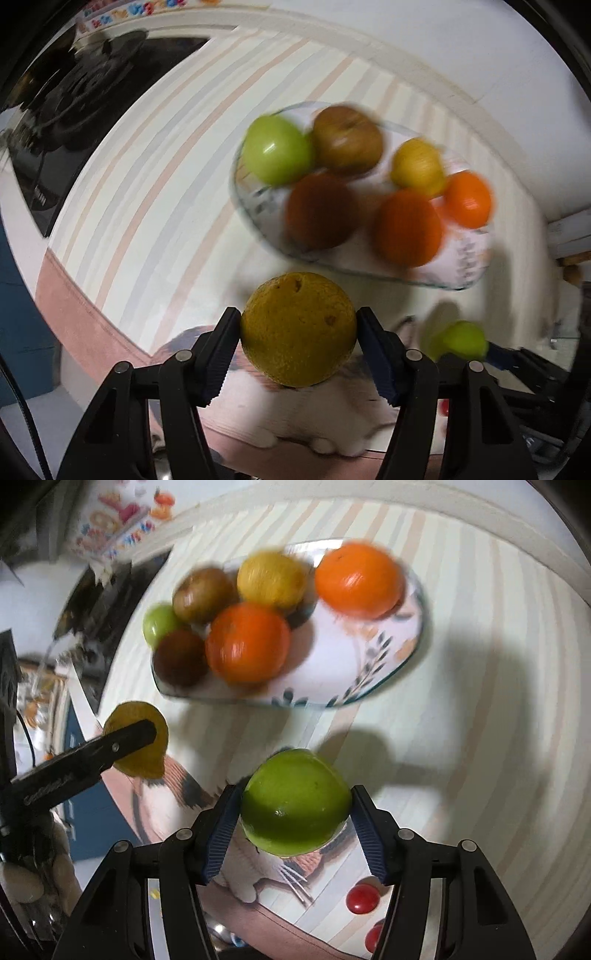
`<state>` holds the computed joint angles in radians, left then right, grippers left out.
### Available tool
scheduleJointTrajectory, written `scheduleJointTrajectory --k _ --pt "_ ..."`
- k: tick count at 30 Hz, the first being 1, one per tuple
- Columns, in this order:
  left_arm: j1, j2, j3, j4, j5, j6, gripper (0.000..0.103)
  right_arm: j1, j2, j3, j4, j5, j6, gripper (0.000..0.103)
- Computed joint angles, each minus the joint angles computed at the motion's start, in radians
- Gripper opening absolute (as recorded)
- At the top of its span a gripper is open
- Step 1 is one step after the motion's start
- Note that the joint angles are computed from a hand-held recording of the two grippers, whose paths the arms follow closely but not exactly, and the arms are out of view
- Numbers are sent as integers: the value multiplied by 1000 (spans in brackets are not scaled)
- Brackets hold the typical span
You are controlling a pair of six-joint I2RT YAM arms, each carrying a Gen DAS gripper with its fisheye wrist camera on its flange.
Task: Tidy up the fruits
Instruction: 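Carry the lemon and lime onto the plate and open both tools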
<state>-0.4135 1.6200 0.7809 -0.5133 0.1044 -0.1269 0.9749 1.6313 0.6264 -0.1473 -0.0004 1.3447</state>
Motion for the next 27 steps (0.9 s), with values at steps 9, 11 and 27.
scheduleJointTrajectory --k 9,11,27 --pt "-143 180 420 -205 105 -21 62 -169 -209 -173 69 70 -52 63" --pt "-199 274 528 -240 82 -26 62 -200 -208 -188 96 69 -72 63" --pt "-246 767 1206 -561 10 30 62 -311 -90 -196 233 25 -127 63"
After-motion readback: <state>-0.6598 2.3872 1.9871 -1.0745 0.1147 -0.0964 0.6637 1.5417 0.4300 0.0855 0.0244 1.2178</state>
